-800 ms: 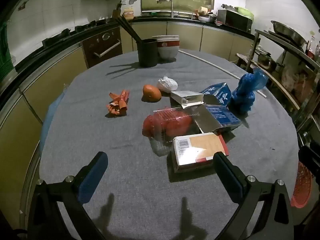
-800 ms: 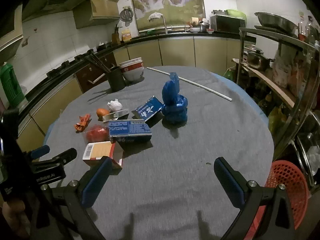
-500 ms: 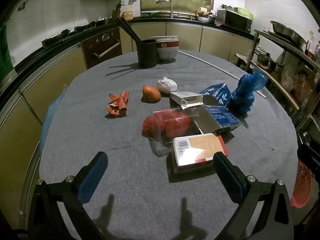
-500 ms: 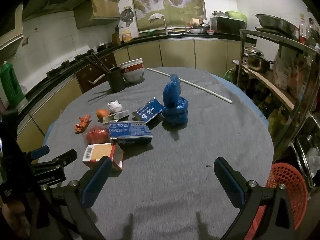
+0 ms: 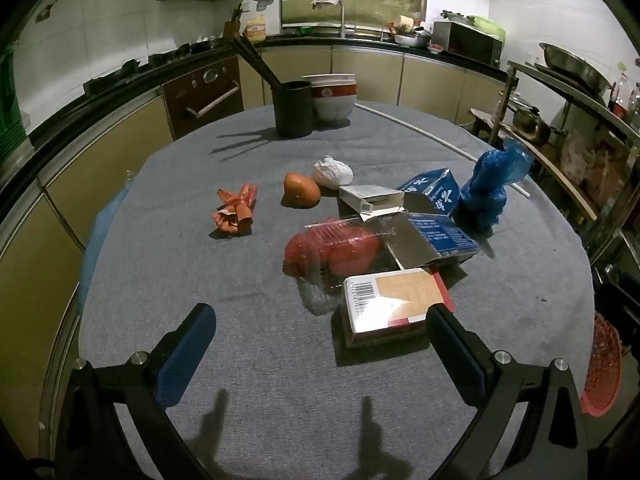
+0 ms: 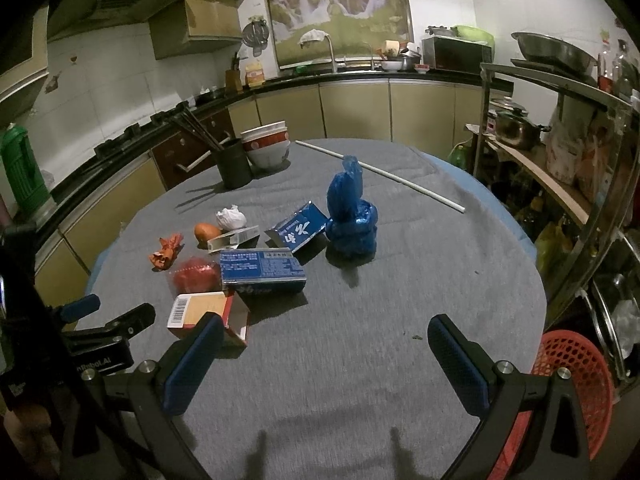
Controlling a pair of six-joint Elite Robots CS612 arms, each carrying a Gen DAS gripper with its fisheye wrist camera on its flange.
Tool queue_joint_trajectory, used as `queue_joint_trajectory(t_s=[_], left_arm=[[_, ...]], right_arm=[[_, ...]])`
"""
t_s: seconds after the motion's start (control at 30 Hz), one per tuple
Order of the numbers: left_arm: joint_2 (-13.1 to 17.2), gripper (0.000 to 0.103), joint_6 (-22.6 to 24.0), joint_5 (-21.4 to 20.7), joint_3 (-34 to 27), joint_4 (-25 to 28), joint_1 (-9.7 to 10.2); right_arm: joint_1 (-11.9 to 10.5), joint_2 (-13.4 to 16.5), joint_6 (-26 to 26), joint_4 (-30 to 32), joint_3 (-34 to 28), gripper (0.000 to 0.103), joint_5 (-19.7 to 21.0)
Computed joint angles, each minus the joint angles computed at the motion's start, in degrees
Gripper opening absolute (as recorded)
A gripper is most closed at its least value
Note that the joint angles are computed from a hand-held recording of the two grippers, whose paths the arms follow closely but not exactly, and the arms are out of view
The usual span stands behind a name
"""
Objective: Collect trash
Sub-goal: 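Reach the right tool toward the blue plastic bag and grasp it, then lift the blue bag with the right tool while the left tool grasps the white-red box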
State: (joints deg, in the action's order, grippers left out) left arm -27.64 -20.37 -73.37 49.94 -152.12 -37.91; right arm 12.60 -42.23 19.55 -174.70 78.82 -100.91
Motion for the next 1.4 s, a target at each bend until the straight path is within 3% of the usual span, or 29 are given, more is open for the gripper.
queue_joint_trajectory(t_s=[0.87,0.97,1.07,1.4], left_arm=[[-0.6,0.103,-1.2,0.4,1.7,-1.0,0.18],[-0.6,0.103,-1.5,-0.2,2.0,-1.0,0.43],[-0.5,0.103,-1.5,-0.6,1.9,-1.1,0.62],[0.2,0.103,-1.7,-1.9,1.2,-0.4,1.36]], right_arm=[[-0.8,0.8,-0.5,-0.3,-1.6,0.103,-0.5],[-1.6,2.3,-0.5,1.7,-4.8,0.101,-0.3],[-2.3,4.5,-1.3,4.4,-9.0,0.087,-0.4],[-5.0,14.4,5.9,19.1,-27.4,0.086,4.8]])
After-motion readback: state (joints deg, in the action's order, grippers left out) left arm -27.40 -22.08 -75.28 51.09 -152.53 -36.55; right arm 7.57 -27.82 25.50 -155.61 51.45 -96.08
